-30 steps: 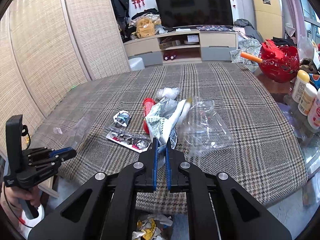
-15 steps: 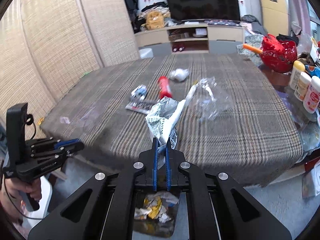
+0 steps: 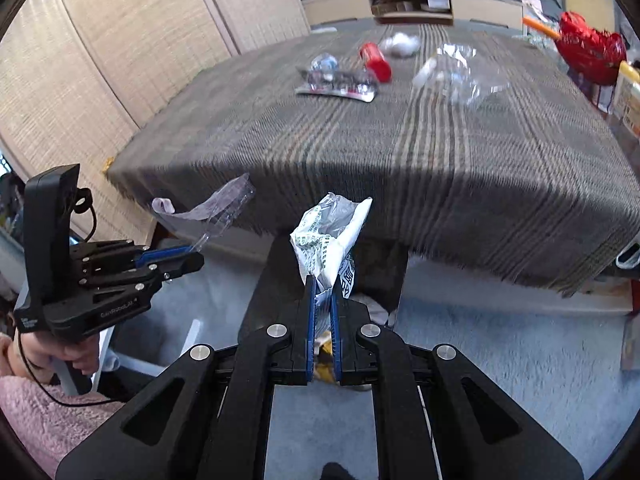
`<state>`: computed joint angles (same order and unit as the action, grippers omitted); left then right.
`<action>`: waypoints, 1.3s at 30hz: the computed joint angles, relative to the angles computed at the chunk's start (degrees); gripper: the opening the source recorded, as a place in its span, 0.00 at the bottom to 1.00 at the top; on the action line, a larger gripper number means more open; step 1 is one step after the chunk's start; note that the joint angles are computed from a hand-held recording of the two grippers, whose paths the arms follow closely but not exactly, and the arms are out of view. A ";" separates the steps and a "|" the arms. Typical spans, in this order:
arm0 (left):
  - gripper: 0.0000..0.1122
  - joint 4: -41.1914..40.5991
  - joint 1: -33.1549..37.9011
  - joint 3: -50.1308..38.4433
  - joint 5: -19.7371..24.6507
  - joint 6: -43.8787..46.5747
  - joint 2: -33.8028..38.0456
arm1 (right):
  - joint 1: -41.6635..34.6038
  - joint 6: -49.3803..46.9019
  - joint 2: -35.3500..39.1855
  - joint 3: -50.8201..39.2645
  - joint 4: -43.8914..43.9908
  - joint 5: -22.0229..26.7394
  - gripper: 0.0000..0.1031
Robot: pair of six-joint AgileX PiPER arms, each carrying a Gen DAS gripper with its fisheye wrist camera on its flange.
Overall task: Collect trash
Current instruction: 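Carry the cup and bag over the bin and open both grippers, then move both tools back over the table toward the remaining trash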
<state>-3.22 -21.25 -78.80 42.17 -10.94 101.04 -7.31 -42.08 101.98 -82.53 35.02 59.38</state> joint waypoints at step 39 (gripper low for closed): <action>0.78 0.52 1.72 6.46 -8.08 -3.35 5.39 | 0.08 7.61 2.78 6.48 -3.85 -19.72 0.96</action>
